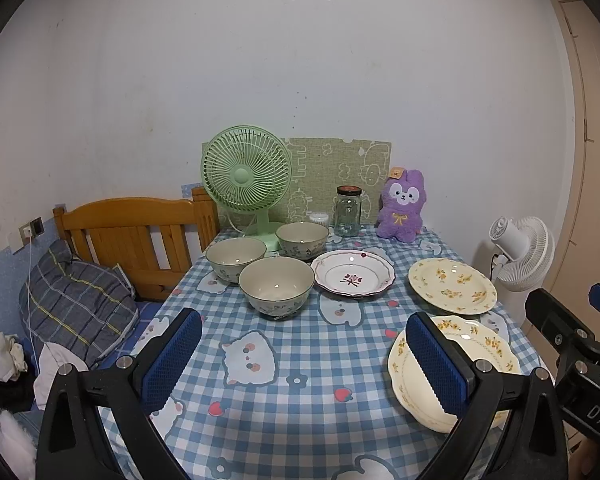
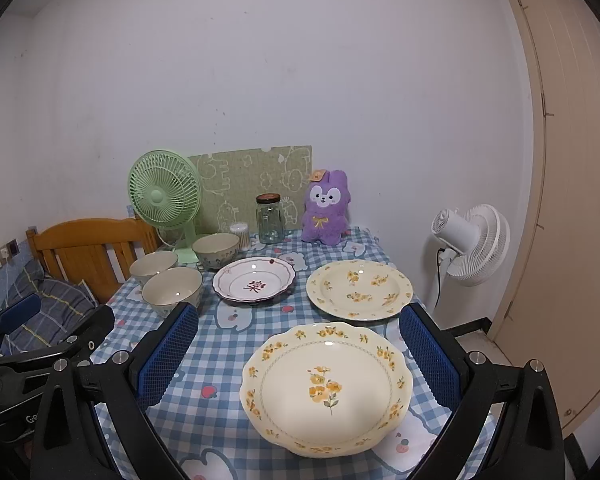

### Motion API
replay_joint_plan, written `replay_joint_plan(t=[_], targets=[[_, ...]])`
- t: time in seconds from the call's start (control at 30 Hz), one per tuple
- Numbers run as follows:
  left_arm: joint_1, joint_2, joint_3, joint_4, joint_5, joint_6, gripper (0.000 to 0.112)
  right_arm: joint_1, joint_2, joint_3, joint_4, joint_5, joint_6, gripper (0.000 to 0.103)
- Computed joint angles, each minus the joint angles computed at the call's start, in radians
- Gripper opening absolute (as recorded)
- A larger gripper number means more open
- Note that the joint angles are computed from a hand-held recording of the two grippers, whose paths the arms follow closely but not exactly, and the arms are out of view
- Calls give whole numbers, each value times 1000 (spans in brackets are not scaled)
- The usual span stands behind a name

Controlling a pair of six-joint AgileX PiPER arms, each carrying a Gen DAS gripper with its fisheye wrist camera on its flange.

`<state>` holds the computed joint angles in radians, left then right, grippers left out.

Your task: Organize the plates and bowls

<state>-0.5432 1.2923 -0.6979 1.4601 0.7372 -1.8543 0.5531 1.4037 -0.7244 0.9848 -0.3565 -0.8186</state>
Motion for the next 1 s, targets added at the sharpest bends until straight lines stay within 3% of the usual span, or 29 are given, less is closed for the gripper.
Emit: replay_joint_plan(t=[1.0], targets=[[-11, 5, -5, -3, 13, 1, 103, 0, -9, -10, 38, 10, -43, 102]])
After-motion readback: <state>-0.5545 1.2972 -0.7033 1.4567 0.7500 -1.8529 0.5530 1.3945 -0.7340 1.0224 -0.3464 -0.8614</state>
